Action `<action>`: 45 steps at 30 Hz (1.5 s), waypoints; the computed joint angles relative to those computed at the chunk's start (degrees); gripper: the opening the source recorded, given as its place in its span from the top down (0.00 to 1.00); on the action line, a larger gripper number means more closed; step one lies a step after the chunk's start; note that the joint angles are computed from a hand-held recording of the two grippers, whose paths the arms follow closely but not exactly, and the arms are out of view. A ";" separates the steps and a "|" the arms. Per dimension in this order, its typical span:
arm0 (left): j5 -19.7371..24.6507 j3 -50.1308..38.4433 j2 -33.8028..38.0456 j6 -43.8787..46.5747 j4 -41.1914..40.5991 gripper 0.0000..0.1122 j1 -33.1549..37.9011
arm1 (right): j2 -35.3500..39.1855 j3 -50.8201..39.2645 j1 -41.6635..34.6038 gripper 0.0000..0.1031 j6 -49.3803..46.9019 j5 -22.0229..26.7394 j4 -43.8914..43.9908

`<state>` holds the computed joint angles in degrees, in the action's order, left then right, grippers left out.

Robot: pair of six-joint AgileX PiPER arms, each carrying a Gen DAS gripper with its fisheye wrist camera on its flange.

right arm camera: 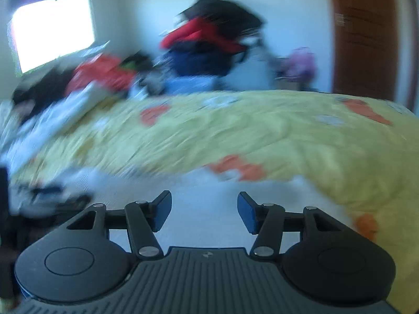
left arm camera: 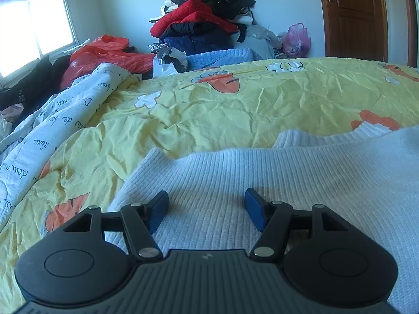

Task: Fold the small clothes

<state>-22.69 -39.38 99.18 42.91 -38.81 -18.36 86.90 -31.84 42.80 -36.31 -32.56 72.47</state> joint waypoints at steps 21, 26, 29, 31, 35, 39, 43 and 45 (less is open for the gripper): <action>-0.29 0.48 -0.24 -1.15 1.06 0.43 0.19 | 1.89 3.83 -6.32 0.24 -2.96 -0.23 3.92; -0.11 0.39 -0.25 -1.11 1.08 0.43 0.28 | 6.29 5.14 -5.30 0.14 3.88 -4.13 -3.36; 1.44 0.99 -1.96 -1.86 0.83 0.43 0.81 | 6.14 5.07 -5.77 0.14 3.88 -3.68 -3.52; 2.36 3.93 -6.05 -5.00 1.97 0.43 1.09 | 5.41 6.20 -6.07 0.14 6.12 -3.66 -5.41; 9.88 13.41 -21.17 -27.09 22.22 0.38 3.04 | 5.64 6.21 -5.09 0.14 6.17 -5.03 -4.68; 8.75 20.08 -23.24 -36.25 31.13 0.30 3.43 | 5.82 6.31 -4.81 0.14 6.78 -5.47 -4.90; -5.65 24.74 -16.70 -37.38 33.68 0.19 3.59 | 5.78 6.58 -4.86 0.14 7.61 -5.57 -5.66; -3.58 23.54 -17.07 -34.77 30.07 0.18 2.50 | 5.79 6.67 -4.72 0.14 7.75 -5.79 -5.58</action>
<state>-26.27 -15.84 82.11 8.14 -8.74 -15.86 92.70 -25.17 38.08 -28.57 -38.34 66.89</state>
